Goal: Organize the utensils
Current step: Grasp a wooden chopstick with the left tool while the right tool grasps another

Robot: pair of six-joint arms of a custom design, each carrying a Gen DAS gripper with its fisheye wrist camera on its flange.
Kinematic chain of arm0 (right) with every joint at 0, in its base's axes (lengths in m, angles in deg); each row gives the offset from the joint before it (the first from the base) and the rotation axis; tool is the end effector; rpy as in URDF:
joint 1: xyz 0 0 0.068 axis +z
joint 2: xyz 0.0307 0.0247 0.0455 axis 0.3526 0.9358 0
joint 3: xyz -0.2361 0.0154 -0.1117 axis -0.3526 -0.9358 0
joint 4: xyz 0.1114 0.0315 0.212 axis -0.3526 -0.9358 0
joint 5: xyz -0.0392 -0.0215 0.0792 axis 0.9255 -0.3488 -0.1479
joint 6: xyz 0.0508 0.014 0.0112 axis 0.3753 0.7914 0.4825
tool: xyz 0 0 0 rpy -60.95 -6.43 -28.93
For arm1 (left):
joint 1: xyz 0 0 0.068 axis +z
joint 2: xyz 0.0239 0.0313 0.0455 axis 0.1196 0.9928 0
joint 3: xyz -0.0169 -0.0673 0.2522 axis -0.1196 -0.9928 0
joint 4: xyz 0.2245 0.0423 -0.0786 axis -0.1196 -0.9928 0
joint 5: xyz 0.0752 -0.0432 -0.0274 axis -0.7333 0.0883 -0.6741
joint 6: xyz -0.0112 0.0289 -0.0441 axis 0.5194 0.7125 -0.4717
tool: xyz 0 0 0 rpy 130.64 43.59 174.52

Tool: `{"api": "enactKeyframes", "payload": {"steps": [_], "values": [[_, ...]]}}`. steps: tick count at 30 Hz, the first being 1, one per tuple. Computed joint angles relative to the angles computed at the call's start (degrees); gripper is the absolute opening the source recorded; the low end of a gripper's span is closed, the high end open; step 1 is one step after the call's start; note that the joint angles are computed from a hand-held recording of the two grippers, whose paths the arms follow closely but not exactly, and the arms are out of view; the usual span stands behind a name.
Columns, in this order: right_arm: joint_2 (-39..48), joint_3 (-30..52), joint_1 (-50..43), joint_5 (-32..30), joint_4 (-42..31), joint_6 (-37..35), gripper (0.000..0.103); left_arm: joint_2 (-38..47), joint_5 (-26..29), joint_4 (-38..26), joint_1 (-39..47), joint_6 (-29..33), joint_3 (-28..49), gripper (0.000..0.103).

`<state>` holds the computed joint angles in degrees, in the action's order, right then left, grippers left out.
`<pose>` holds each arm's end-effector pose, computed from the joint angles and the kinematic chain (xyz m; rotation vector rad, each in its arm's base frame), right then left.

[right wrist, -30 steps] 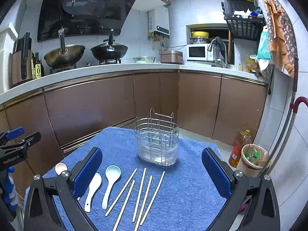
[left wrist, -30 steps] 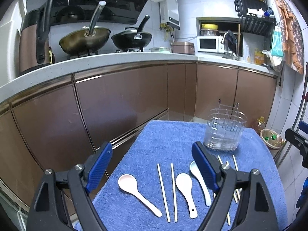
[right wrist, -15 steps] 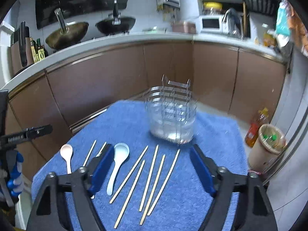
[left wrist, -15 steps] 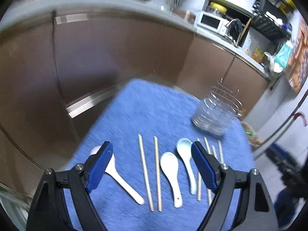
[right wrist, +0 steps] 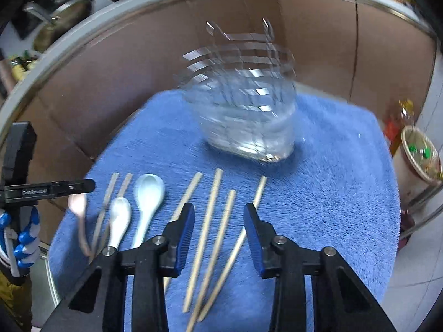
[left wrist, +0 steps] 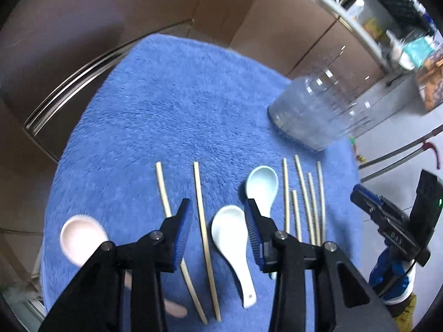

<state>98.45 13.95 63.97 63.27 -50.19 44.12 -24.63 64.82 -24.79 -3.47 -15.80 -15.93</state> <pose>0.1673 0.1555 0.1937 -0.3437 2.5336 0.4452 0.1777 -0.0415 0.1971 -0.0860 2.7152 -0.4876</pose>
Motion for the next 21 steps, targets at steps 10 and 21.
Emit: {"api": "enactKeyframes", "payload": {"steps": [10,21], "values": [[20.9,8.2,-8.1,-4.3,1.0,-3.2,0.02,16.0,-2.5,4.0,-0.2,0.7,4.8,0.022],[28.5,13.4,-5.6,1.9,-0.9,-4.9,0.01,23.0,-8.2,6.4,-3.1,-1.7,6.7,0.007]]}}
